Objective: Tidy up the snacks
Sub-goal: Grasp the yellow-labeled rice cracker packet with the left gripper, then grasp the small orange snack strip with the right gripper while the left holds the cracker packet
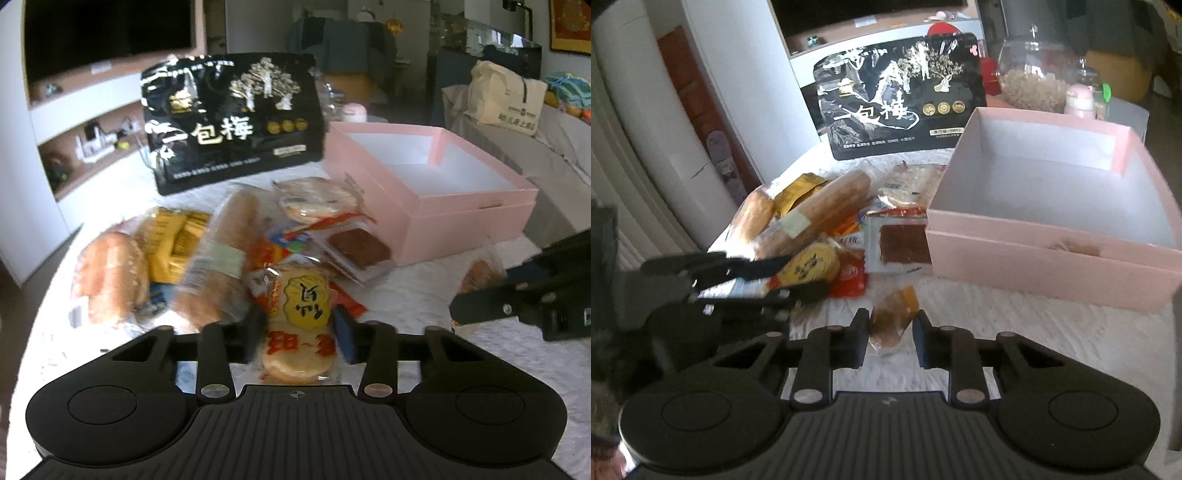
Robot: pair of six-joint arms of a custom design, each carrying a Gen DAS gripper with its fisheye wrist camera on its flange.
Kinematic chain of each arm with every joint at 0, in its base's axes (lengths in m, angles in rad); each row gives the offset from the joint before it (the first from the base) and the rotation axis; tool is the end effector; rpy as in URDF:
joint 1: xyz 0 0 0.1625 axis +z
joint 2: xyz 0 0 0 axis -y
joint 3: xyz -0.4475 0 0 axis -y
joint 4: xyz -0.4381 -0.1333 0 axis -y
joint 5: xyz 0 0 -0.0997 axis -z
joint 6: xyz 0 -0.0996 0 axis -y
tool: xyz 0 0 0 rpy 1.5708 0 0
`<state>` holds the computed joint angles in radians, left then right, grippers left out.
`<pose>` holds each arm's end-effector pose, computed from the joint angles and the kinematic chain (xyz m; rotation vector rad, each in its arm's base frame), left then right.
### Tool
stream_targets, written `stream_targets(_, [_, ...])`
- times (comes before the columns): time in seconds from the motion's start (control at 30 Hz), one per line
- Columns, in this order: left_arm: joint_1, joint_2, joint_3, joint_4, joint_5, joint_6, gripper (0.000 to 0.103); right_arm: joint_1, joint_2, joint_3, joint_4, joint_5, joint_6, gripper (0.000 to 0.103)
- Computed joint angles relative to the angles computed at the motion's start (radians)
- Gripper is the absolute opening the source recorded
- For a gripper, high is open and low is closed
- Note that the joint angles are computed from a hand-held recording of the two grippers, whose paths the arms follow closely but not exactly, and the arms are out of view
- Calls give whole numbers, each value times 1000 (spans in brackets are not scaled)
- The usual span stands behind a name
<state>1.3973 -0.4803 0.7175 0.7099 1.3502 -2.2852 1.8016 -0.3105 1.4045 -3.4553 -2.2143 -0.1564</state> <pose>0.0149 -0.8133 0.1292 1.2196 2.3469 -0.7049 0.2441 -0.7171 -0.0752 0.1314 -2.3688 1.0088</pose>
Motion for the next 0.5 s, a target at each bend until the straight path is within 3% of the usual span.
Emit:
stream_targets(0.1, [1,-31,56,28,48,-26,42,-1,-18,54,-35,-18,4,25])
stream_targets(0.2, [-1,-73,146,11,76,-23,42,0,-14,89,-93,-89,-24,26])
stream_targets(0.27, [-4,-95,200,-6,86,-27,42,-2,-14,112,-127,-127,-37,37])
stream_targets(0.3, [-6,-102,218,-15,84,-29,42,-6,-15,127,-145,-134,-44,50])
stream_targets(0.33, [-9,-107,237,-29,75,-28,42,-7,-14,139,-172,-137,-60,56])
stream_targets(0.4, [-15,-113,263,-55,44,-26,42,-4,-6,153,-220,-155,-106,58])
stream_targets(0.5, [-18,-109,266,-62,21,-42,42,8,20,143,-295,-202,-206,71])
